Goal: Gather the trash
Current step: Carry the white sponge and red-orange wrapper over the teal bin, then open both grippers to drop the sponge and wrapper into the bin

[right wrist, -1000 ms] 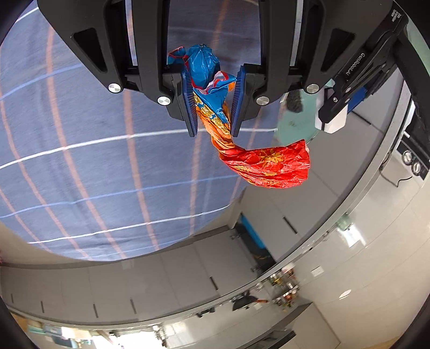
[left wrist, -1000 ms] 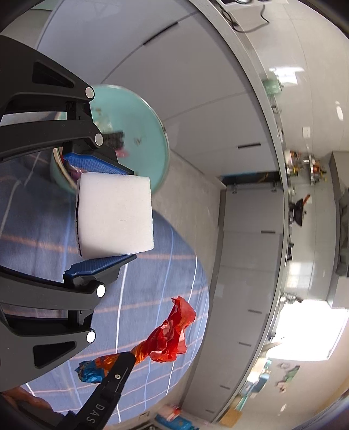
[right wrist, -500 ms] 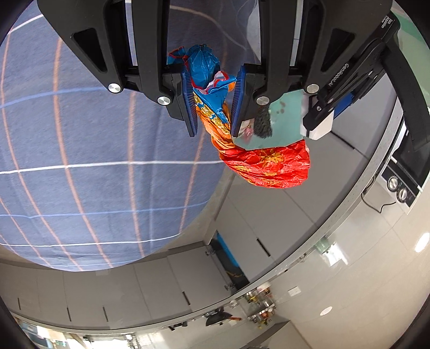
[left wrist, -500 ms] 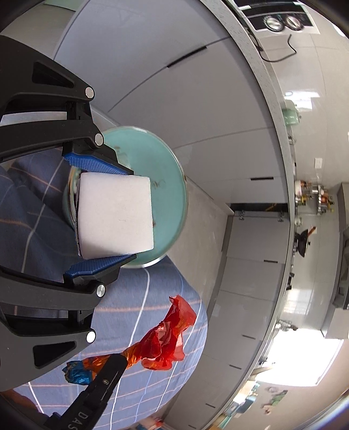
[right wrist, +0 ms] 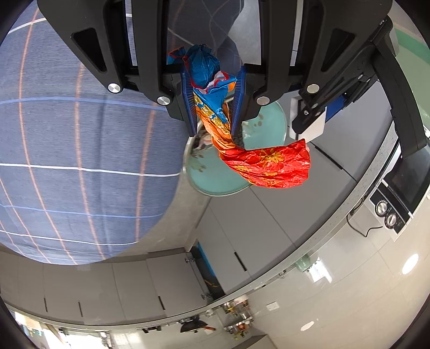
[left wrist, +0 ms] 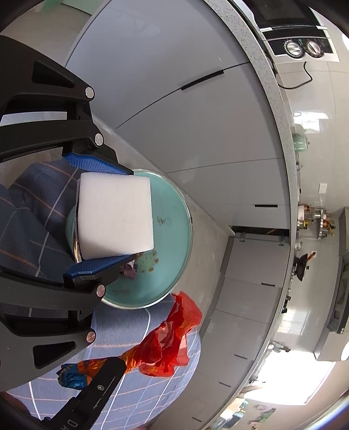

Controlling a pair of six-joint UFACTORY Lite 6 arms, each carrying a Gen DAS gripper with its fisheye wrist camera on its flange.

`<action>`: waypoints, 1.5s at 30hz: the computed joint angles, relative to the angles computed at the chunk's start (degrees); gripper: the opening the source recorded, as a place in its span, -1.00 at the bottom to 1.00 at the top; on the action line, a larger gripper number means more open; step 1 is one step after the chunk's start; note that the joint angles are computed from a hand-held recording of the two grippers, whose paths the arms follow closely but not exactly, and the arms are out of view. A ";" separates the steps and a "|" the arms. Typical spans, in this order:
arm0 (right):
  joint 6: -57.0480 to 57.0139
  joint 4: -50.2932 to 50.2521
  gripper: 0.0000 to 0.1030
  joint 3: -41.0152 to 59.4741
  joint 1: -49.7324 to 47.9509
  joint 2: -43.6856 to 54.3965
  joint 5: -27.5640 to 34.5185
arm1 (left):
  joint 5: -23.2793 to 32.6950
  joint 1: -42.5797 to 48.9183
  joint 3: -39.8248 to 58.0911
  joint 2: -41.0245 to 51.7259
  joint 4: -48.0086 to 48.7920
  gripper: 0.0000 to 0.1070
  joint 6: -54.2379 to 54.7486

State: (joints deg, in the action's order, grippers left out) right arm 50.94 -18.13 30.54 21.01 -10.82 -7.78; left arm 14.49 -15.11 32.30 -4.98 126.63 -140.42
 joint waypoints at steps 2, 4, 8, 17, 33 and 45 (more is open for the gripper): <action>-5.60 5.90 -0.49 1.71 1.49 1.56 0.17 | -0.16 0.82 -0.01 -0.18 0.50 0.03 -0.06; -8.66 8.92 -0.49 3.59 2.38 3.29 0.31 | -0.45 1.56 -0.08 -0.53 1.13 0.03 -0.39; -17.10 17.59 -0.49 6.48 4.05 6.17 0.22 | -1.21 3.07 1.42 0.08 0.79 0.03 0.61; -15.91 16.51 -0.49 12.23 2.86 12.46 0.25 | -1.88 4.69 6.55 4.69 2.91 0.03 0.03; -19.86 21.40 -0.47 21.81 0.30 24.82 0.94 | -2.51 4.83 19.13 19.03 -0.78 0.03 5.16; -24.39 25.51 -0.47 28.01 -0.78 33.16 1.89 | -4.06 4.82 29.30 30.56 -10.79 0.03 15.89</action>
State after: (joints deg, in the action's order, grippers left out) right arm 26.56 7.38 58.54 20.22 22.34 -5.89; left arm 10.44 -10.29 61.60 25.57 115.84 -124.53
